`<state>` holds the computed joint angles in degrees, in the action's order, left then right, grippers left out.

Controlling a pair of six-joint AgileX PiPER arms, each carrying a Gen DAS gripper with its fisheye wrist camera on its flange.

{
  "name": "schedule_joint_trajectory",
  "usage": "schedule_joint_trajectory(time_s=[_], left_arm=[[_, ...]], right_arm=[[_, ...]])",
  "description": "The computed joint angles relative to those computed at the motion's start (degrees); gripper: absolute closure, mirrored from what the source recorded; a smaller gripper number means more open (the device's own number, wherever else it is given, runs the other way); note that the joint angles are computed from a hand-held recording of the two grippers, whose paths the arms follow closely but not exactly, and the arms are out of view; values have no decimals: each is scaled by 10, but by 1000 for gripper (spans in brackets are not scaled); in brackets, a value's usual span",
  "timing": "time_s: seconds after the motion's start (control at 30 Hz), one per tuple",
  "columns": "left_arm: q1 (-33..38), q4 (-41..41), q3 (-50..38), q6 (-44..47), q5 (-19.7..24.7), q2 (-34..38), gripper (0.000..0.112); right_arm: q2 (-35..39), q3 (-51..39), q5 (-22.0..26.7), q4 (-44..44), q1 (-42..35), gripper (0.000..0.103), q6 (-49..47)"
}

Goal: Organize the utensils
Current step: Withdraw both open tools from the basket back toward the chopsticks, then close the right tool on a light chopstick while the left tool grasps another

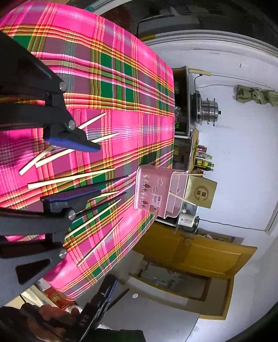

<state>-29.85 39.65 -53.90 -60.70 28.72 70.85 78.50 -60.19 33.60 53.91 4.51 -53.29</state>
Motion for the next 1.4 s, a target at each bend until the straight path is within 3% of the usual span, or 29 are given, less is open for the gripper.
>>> schedule_joint_trajectory(time_s=[0.2, 0.37, 0.8, 1.13, 1.4], left_arm=[[-8, 20, 6, -19, 3, -1, 76], [8, -17, -5, 17, -11, 21, 76], [80, -215, -134, 238, 4, 172, 76], [112, -308, -257, 344, 67, 297, 76], [118, -326, -314, 372, 99, 338, 76]], right_arm=[[-1, 10, -17, -12, 7, 84, 10], [15, -2, -30, -57, 26, 84, 53], [135, -111, -20, -210, 72, 84, 207], [255, -248, 35, -325, 100, 84, 313], [329, -355, 87, -368, 111, 84, 356]])
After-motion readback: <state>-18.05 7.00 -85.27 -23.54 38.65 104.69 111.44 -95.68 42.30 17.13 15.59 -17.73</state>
